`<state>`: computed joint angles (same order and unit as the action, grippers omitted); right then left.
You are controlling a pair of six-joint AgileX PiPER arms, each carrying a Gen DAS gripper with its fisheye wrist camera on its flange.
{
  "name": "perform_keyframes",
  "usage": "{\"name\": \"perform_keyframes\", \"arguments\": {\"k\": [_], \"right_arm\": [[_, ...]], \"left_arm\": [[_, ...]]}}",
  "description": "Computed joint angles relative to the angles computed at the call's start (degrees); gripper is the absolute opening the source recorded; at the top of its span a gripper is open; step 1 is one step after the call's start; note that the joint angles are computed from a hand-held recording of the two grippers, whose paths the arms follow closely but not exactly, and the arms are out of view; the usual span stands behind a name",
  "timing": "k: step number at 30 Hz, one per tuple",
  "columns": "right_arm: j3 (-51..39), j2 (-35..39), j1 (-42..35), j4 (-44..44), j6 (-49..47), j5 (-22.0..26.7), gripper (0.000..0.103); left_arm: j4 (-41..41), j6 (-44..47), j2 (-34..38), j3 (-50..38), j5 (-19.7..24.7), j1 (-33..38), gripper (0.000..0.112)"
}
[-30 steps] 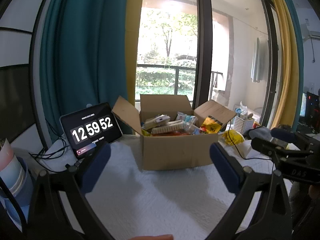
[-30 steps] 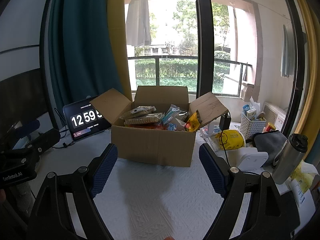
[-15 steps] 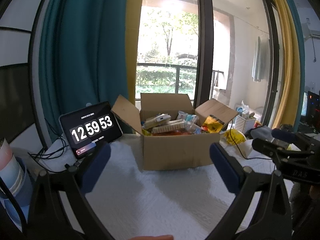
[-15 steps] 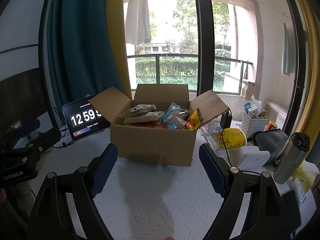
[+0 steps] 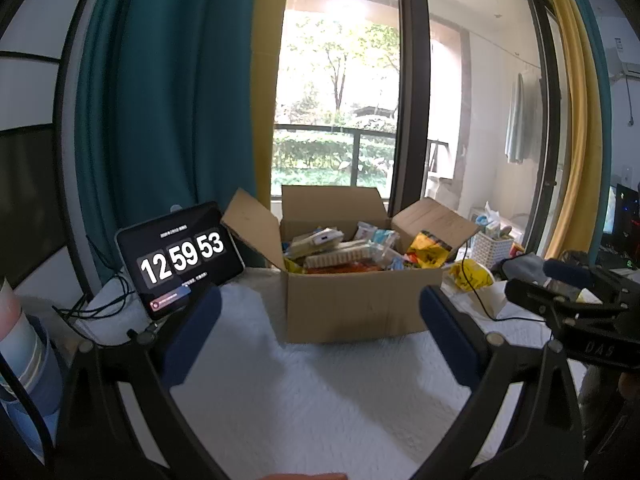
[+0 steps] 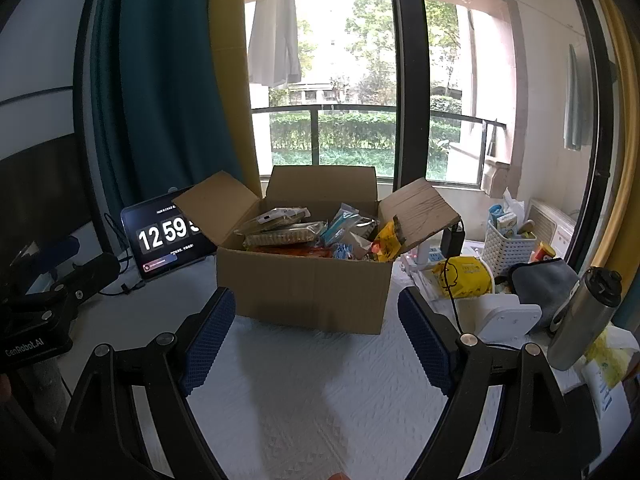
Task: Organize snacks
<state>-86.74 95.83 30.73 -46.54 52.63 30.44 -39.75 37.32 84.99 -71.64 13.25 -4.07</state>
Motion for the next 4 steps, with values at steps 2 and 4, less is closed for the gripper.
{"name": "perform_keyframes", "arguments": {"k": [2,4], "right_arm": [[-0.4,0.3,-0.2,0.3,-0.3,0.0,0.086],[-1.1,0.8,-0.5,0.8,-0.8,0.0,0.086]], "left_arm": [[0.6,-0.6,0.3,-0.3,-0.3,-0.3,0.100],[0.8,-0.6,1.0,-0.8,-0.4,-0.6,0.100]]}}
